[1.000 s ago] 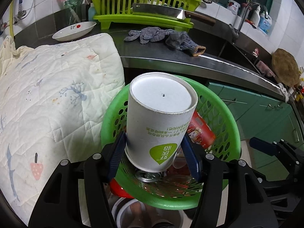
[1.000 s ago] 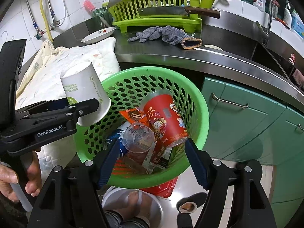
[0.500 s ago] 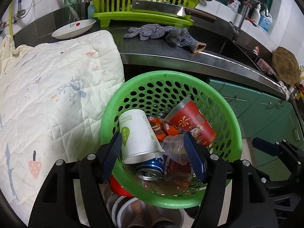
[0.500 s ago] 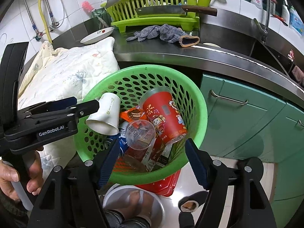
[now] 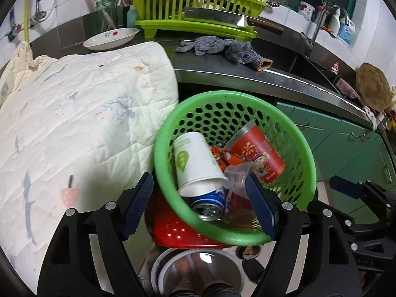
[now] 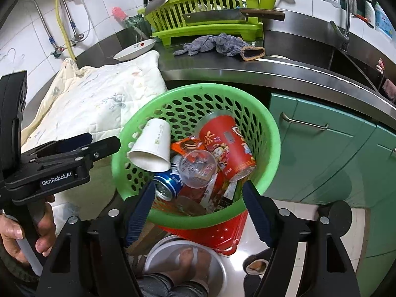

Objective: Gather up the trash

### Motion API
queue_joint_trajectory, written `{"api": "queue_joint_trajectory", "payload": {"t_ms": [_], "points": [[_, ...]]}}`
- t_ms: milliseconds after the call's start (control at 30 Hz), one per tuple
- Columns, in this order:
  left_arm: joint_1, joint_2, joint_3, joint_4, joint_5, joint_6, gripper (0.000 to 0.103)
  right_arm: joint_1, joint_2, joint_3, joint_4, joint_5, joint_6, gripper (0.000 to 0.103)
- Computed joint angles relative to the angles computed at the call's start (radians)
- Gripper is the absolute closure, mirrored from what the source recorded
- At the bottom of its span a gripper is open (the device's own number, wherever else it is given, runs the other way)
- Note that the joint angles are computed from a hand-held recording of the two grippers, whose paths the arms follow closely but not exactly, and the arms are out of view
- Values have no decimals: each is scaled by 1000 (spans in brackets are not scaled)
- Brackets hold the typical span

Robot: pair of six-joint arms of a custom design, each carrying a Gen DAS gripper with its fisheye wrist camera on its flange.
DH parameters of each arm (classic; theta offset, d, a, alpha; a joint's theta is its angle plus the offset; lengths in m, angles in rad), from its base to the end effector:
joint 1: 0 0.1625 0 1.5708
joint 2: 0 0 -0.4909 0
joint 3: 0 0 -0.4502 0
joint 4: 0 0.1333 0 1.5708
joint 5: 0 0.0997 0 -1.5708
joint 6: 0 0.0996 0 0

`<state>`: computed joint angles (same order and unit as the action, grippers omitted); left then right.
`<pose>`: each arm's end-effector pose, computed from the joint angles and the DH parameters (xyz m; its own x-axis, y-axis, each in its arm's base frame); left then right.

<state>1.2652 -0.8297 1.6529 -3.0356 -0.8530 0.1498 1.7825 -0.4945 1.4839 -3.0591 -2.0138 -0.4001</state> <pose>-0.0397 -0.7868 0.1941 -0.7914 -0.0331 -0.6103 0.3632 0.7777 -0.5131 0.2588 -0.7728 -0.0121 -0.7814 -0.3246 0.5330 -0.5308 0.7949 -0.2941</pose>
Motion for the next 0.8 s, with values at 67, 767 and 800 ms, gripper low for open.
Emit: {"api": "queue_joint_trajectory", "payload": {"t_ms": [67, 767, 800], "points": [[-2, -13, 18, -10, 11, -1, 25, 5, 2, 4, -18, -5, -7, 28], [-27, -188, 230, -195, 114, 9, 7, 58, -26, 105, -78, -32, 42, 16], [-26, -194, 236, -201, 118, 9, 7, 61, -27, 109, -81, -34, 39, 15]]}}
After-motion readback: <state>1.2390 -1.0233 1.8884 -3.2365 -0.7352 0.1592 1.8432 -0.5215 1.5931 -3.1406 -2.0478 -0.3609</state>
